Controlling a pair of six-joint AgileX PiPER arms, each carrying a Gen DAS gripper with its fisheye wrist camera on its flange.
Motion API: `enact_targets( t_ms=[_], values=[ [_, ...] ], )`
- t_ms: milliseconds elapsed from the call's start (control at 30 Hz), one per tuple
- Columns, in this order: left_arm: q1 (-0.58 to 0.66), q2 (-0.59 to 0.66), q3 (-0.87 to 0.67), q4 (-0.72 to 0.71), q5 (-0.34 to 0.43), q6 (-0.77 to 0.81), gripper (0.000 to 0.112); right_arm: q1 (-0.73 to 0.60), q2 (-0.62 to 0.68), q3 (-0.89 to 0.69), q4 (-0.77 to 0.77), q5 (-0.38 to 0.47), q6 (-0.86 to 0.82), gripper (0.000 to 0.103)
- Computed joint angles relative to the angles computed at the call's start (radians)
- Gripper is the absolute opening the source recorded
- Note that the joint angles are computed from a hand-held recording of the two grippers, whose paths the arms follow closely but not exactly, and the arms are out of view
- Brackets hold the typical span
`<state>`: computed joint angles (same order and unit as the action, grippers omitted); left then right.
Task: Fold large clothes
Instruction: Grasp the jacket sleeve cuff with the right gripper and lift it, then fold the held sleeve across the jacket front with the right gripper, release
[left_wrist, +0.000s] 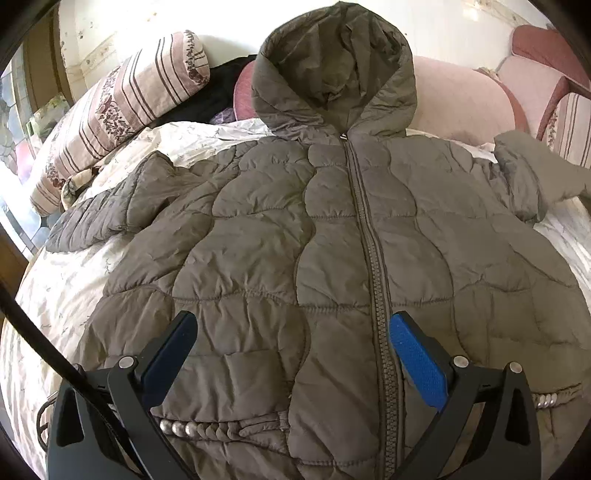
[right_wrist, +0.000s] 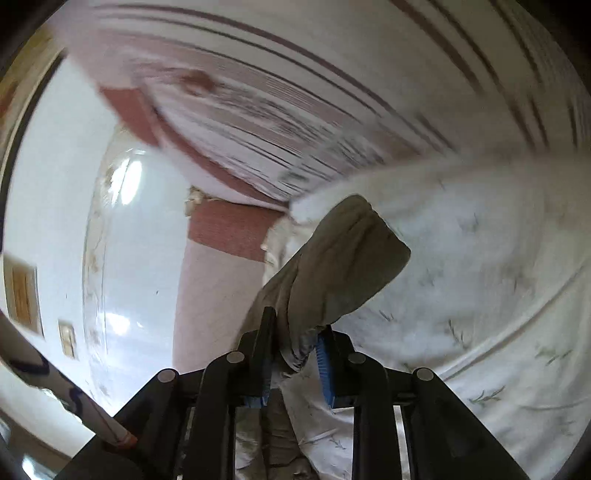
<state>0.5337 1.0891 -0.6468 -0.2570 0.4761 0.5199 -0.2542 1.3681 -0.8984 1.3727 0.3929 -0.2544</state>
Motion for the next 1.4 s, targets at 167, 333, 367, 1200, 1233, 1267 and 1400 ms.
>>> enact_targets(
  t_ms=[167,333,367,1200,1233,1267,1400],
  values=[
    [0.034,-0.012,-0.009,-0.057,0.021,0.058,0.103,0.034,-0.074,-0.198,-0.5,0.05,0.361,0.015],
    [0.108,-0.019,-0.041,-0.141,0.067,0.138,0.103,0.211,-0.092,-0.434,-0.962,0.127,0.754,0.015],
    [0.12,-0.018,-0.049,-0.151,0.074,0.146,0.103,0.243,-0.089,-0.464,-0.989,0.135,0.775,0.015],
    [0.608,0.215,-0.327,-0.41,0.256,0.444,0.103,1.122,0.713,-1.232,-1.26,0.279,0.957,0.015],
    [0.608,0.231,-0.34,-0.396,0.252,0.427,0.103,1.125,0.748,-1.258,-1.246,0.295,0.938,0.015],
    [0.611,0.243,-0.349,-0.39,0.253,0.419,0.103,1.134,0.807,-1.322,-1.236,0.332,0.921,0.015],
    [0.613,0.285,-0.387,-0.351,0.256,0.362,0.103,1.152,1.007,-1.579,-1.223,0.496,0.888,0.015]
  ],
)
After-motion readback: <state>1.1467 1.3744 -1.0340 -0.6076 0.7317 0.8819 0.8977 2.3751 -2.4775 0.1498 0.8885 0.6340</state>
